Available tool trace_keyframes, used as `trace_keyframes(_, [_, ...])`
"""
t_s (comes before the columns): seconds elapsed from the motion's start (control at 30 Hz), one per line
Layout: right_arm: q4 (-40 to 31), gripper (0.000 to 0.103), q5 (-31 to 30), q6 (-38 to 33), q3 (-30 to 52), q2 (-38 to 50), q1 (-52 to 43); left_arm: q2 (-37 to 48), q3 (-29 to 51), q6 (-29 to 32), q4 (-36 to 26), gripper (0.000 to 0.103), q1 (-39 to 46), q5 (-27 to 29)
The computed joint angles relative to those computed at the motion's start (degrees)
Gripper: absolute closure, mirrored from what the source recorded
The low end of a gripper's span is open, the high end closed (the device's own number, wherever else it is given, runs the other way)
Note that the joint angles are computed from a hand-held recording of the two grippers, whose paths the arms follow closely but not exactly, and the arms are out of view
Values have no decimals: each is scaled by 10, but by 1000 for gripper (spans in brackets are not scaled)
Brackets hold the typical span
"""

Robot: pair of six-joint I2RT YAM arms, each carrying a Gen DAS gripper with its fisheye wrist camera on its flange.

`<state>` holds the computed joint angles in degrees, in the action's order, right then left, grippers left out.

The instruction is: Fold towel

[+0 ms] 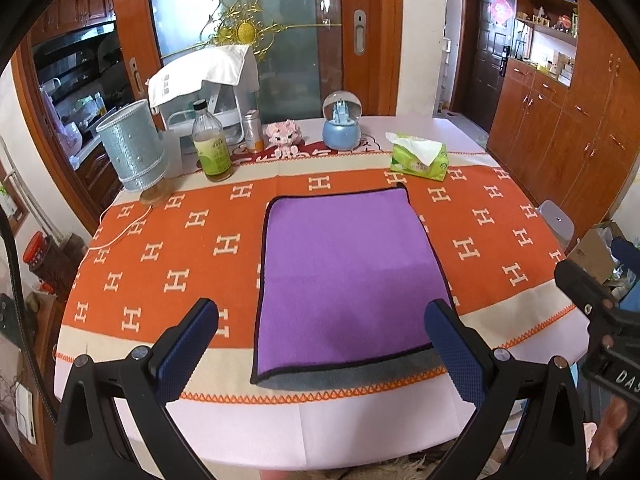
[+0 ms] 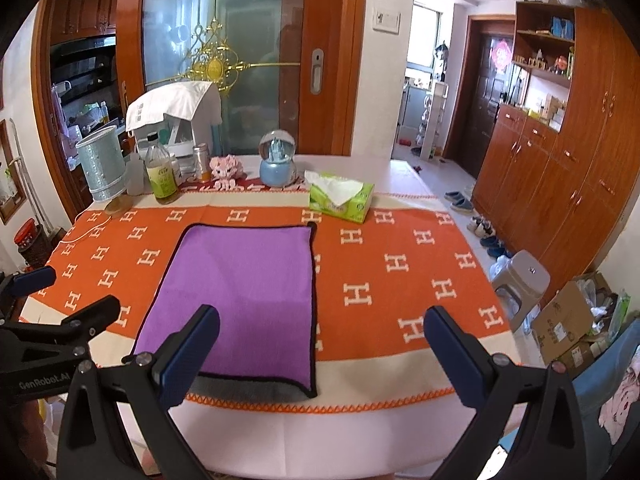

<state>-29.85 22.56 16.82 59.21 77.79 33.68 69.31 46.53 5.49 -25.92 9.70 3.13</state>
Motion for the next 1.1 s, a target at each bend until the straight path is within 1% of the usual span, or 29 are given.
trace_keyframes(0.1, [4, 0, -3, -7, 4, 0, -6, 7, 9, 11, 2, 1, 15, 16])
trace_keyframes(0.27, [13, 0, -44, -11, 5, 10, -29, 13, 9, 17, 21, 1, 28, 17])
trace_keyframes(0.47, [31, 0, -58, -18, -7, 24, -37, 44, 9, 28, 39, 1, 53, 40])
trace_keyframes(0.57, [45, 0, -64, -22, -17, 28, -40, 56, -2, 24, 68, 1, 56, 26])
trace_keyframes(0.7, [54, 0, -81, -17, -26, 45, -51, 79, -18, 29, 112, 1, 53, -12])
trace_keyframes(0.77, [57, 0, -87, -14, -28, 54, -55, 97, -20, 34, 123, 1, 57, -14])
trace_keyframes(0.93, [92, 1, -113, -25, -54, 75, -76, 146, -29, 66, 158, 1, 84, 7])
trace_keyframes(1.0, [115, 1, -127, -36, -68, 87, -86, 169, -31, 89, 162, 1, 102, 37])
trace_keyframes(1.07, [130, 2, -138, -46, -77, 100, -93, 190, -26, 115, 153, 1, 119, 71])
trace_keyframes(1.1, [135, 4, -146, -53, -80, 109, -98, 204, -24, 132, 149, 1, 129, 89])
